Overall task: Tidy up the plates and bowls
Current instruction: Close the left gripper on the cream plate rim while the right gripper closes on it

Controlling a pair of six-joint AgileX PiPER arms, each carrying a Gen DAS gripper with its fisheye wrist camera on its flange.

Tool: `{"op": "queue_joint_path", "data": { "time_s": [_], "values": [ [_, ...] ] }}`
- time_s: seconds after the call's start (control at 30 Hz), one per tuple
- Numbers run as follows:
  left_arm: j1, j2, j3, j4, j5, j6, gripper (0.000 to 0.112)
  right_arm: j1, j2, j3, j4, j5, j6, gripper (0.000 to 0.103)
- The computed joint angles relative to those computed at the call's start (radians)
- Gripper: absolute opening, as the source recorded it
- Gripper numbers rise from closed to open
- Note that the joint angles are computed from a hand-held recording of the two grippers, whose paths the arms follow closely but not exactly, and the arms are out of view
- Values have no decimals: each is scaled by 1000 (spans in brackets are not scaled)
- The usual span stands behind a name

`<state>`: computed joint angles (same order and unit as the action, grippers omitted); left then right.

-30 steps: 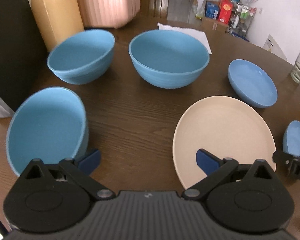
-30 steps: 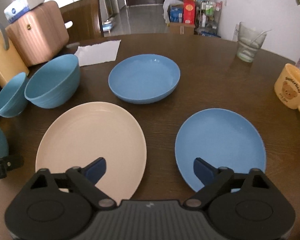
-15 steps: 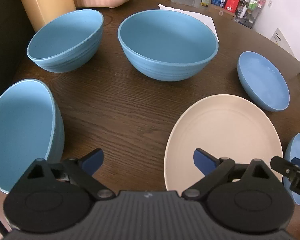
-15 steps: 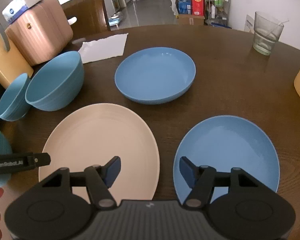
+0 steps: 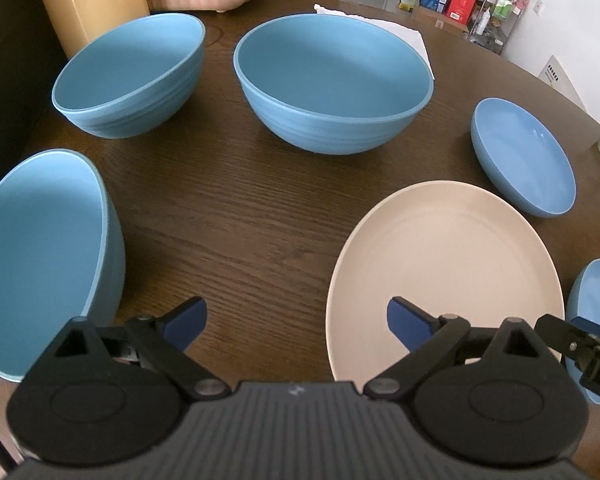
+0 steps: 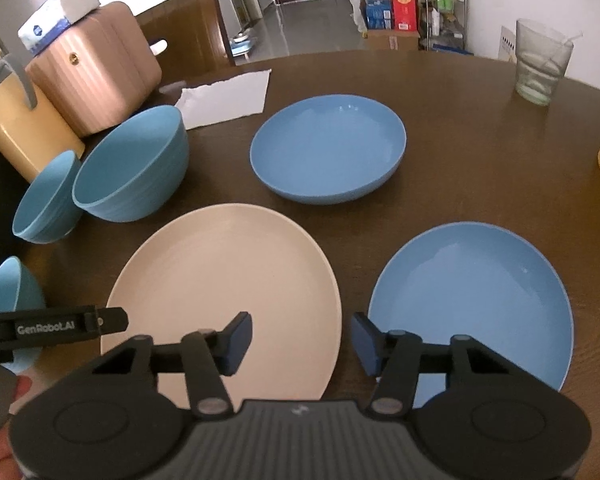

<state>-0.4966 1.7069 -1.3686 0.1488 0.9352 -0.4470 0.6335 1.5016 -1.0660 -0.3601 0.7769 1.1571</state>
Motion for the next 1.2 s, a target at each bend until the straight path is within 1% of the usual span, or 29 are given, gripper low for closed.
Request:
{"op": "queue_joint_path", "data": {
  "time_s": [0.07,0.13,0.17,0.23,0.3,0.37,0.43,0.5,0.53,0.57,0.6,0.63,0.67,0.8,0.87,1.03,1.2],
  "values": [
    [-1,-2,3,1,-2,-2,99,-4,1,3,2,-5,-2,51],
    [1,-1,3,-3,-2,3,98,-11,10,-1,5,-7,-5,46],
    [1,-1,4,-6,-3,6,95,-17,19,-6,10,-8,-10,44],
    [4,2,2,-17,-1,17,87,-31,27,-4,24,-17,-28,37],
    [8,9,-2,-37,3,35,74,-39,35,1,33,-25,-39,33],
    [16,18,-8,-58,9,53,70,-54,36,15,46,-41,-58,28],
    [23,18,-4,-76,3,66,66,-65,34,31,51,-58,-64,19],
    [33,21,-5,-94,0,80,58,-75,32,42,60,-70,-77,17],
    [39,22,-3,-106,-2,90,56,-80,30,50,64,-79,-86,14],
    [44,23,-2,-118,-4,100,51,-83,31,54,67,-84,-90,12],
    [47,24,-2,-124,-5,106,44,-91,27,64,76,-98,-98,12],
    [53,22,3,-137,-13,120,43,-98,25,73,86,-116,-105,12],
    [57,19,8,-146,-20,130,38,-104,21,80,93,-127,-108,12],
    [75,19,11,-206,-36,178,21,-96,7,102,76,-145,-84,11],
    [73,12,20,-211,-46,184,17,-93,3,108,66,-153,-72,10],
    [50,2,39,-167,-75,166,17,-80,1,118,31,-159,-27,10],
    [36,-8,46,-132,-78,135,17,-50,-17,136,-21,-161,34,10]
  ]
}}
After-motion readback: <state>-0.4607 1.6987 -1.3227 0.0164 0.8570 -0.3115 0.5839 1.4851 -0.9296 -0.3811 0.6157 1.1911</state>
